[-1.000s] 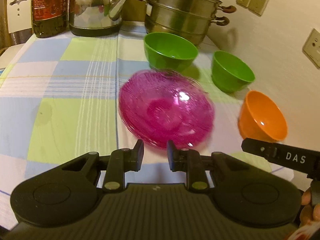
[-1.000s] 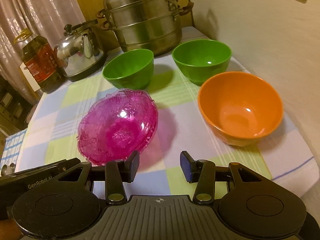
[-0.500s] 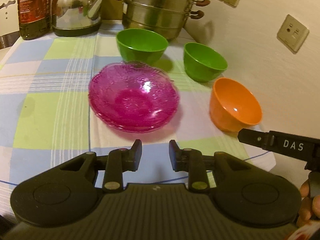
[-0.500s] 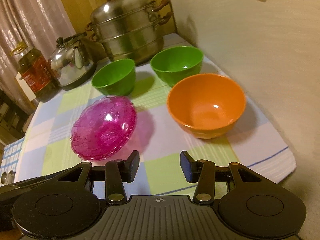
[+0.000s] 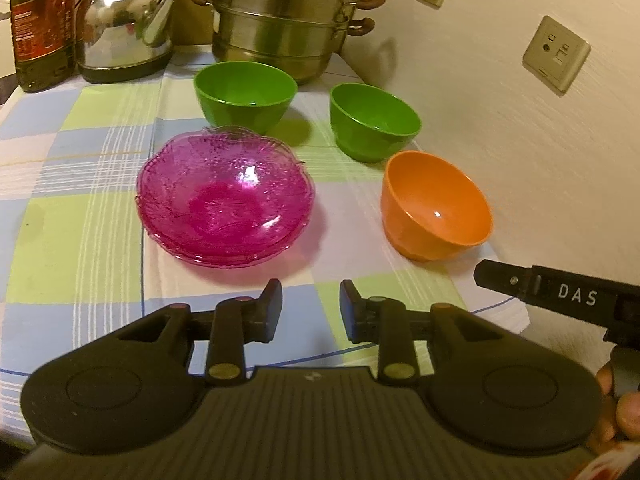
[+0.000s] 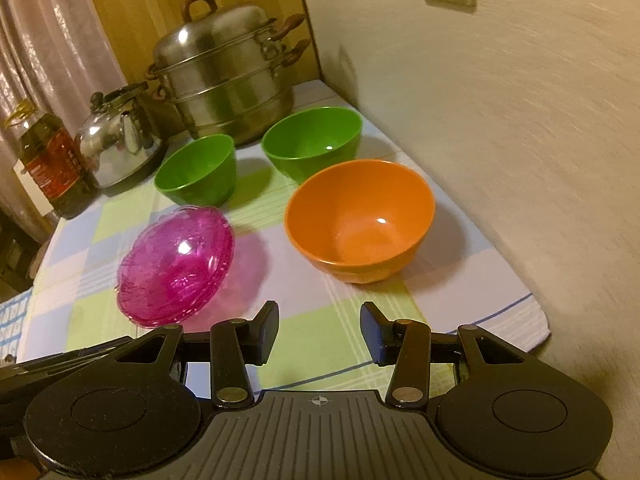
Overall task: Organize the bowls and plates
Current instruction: 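Withdraw both open grippers from the plate stack, then move both open grippers to opposite sides of one green bowl's rim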
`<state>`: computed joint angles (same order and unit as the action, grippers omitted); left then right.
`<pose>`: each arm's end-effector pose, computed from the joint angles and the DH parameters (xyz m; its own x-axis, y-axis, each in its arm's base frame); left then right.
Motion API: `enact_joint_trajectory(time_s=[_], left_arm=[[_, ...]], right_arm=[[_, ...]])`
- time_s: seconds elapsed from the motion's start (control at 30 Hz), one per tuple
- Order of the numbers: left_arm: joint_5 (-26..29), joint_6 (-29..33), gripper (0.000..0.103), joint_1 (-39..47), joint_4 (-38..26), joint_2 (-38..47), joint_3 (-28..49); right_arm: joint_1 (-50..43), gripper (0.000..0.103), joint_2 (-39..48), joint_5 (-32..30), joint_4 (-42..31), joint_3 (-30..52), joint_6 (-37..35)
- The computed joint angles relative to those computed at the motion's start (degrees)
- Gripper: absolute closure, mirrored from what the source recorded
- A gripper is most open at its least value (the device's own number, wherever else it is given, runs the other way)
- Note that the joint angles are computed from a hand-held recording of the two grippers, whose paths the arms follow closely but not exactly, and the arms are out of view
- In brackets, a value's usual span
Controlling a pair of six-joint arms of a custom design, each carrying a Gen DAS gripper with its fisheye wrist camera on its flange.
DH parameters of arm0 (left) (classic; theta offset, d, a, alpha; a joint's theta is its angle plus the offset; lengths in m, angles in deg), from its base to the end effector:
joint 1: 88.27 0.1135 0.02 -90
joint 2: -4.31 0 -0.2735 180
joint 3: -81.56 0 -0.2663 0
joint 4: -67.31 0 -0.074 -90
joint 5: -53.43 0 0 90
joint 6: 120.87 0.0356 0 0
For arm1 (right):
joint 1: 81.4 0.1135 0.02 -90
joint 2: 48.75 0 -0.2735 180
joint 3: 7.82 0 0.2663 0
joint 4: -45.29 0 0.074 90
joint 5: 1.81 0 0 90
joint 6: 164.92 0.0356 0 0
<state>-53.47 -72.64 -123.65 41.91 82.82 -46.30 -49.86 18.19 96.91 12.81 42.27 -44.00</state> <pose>0.2269 -0.1485 0.1784 -0.7490 -0.2498 -0.6136 -0.1229 0.9625 -0.2419 0.2064 0.1204 0.2051 -0.7770 0.1191 -0.6182 -0.0392 0.9709 0.2362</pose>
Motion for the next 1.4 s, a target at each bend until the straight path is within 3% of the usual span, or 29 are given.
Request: enact_joint_trajectory(time_s=[0.57,1.0,1.4], left_arm=[[1.3,2.6,0.075,0.9,1.3,3.4,3.6],[3.8,8.1,0.074,2.7,-0.1,4.3,8.5],[8.3,8.2,0.070,10.8,1.7,14.9,19.9]], right_arm=[[-4.5,0.058,-0.6,-1.3,-0.3,0.1,-1.7],[-5.6,0.058,-3.7,0.9,-3.9,3.2,-3.2],[-14.5,0.058,7.6,-6.5,0.9,12.1,-10.4]])
